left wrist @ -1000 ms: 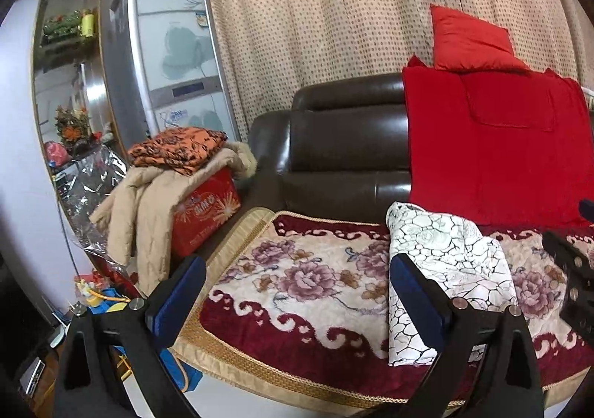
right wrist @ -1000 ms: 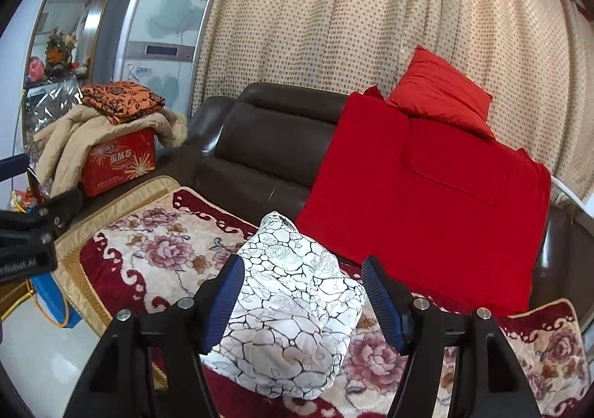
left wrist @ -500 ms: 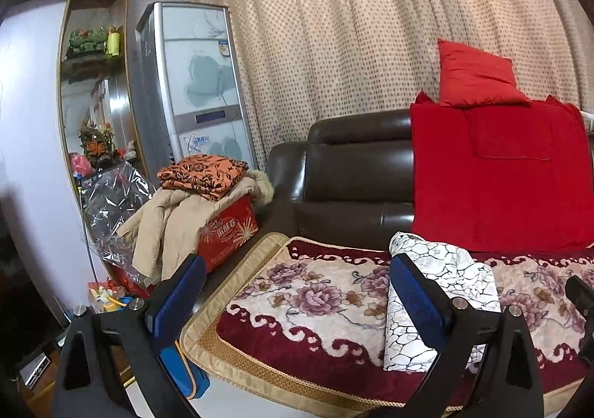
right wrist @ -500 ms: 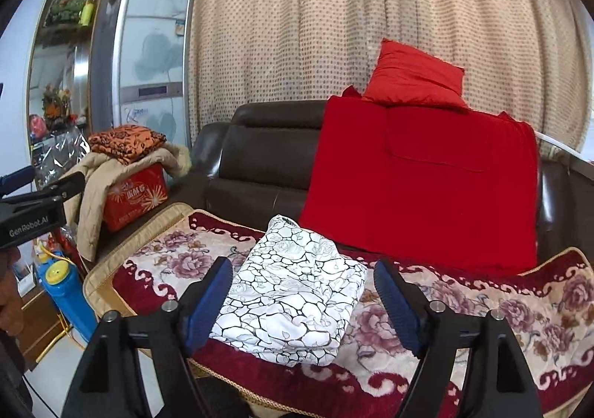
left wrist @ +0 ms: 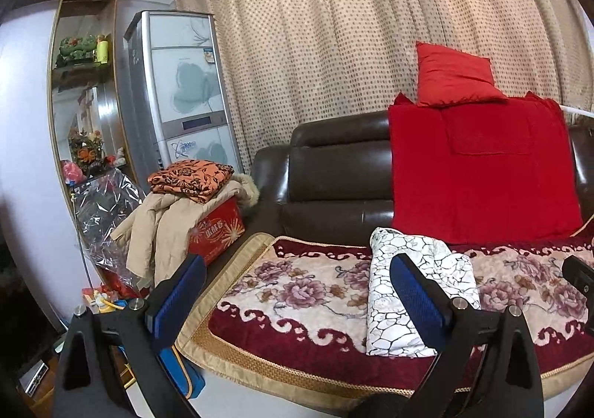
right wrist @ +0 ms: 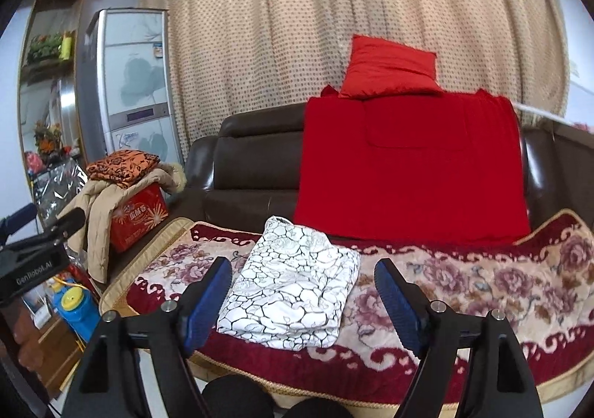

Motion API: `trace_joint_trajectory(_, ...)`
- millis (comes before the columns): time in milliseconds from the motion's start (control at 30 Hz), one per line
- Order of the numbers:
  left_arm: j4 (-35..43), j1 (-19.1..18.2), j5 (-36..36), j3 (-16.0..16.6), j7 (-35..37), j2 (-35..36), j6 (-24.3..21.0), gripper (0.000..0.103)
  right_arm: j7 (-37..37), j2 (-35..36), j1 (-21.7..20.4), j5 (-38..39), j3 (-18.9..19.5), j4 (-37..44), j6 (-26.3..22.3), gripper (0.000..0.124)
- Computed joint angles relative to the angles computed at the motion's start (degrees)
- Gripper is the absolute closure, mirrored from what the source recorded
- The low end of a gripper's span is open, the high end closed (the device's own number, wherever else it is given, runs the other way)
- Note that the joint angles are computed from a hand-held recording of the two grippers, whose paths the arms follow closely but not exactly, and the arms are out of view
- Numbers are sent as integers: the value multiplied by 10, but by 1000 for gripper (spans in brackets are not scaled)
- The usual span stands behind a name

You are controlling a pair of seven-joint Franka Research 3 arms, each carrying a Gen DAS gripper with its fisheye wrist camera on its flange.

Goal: Fold large clothes
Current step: 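Open both grippers and pull them back from the folded coat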

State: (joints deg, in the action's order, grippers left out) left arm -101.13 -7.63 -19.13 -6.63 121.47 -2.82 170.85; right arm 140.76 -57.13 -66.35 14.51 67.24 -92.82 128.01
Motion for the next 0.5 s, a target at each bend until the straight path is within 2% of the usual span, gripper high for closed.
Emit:
trace_joint_trajectory(300, -5, 4, 18, 0, -18, 3, 8, 4, 22, 4, 9, 4, 1, -5, -1, 42)
trace_joint_trajectory(500, 3, 12, 16, -2, -23, 13, -2, 4, 31, 6, 12, 12, 6, -10, 9, 42)
